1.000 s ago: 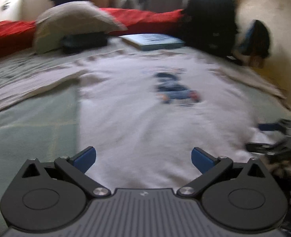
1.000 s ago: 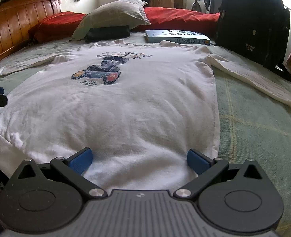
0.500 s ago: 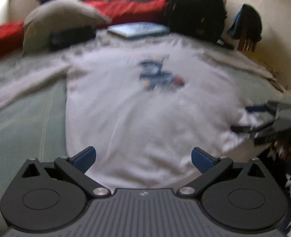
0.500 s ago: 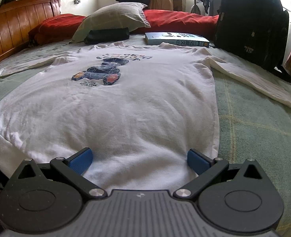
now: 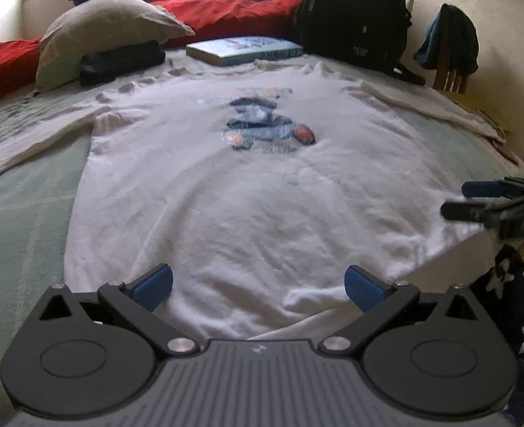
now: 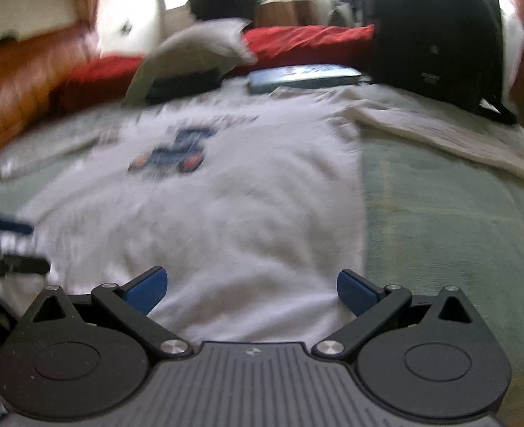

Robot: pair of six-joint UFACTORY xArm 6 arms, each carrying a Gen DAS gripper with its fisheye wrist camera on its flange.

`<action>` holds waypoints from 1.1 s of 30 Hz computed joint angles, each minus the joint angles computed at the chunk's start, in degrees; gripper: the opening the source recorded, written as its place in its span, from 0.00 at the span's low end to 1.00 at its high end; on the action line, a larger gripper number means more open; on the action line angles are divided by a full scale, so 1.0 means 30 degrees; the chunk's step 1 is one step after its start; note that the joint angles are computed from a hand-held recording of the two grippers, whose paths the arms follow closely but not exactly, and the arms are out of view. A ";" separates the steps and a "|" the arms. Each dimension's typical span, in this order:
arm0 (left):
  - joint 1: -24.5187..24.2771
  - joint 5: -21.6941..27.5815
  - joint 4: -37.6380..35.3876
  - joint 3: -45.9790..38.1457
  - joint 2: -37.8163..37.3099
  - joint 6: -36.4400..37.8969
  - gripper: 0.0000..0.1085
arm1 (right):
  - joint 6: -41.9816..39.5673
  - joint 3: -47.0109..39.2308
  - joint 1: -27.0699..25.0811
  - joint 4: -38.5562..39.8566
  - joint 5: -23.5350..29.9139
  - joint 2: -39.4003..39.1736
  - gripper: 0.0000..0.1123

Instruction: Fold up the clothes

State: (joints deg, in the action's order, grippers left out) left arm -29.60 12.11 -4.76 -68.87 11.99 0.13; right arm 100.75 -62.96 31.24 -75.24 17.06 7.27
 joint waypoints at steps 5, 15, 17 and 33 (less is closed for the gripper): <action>-0.0186 -0.0157 0.2677 -0.0804 0.0253 -0.2127 0.94 | 0.2153 0.1157 -0.2295 -0.0995 -0.0483 -0.1580 0.92; -0.0788 0.0302 0.5829 -0.2498 0.1299 -0.4299 0.94 | -0.4173 -0.4216 -0.8852 0.6120 -0.1391 0.2940 0.92; -0.0863 0.0656 0.5727 -0.2584 0.1380 -0.4319 0.94 | -0.5819 -0.4768 -0.9516 0.9149 -0.2680 0.4074 0.92; -0.0842 -0.0021 0.2692 -0.2296 0.1690 -0.1557 0.94 | 0.5525 0.0447 -0.9033 -0.2998 -0.2684 -0.0789 0.92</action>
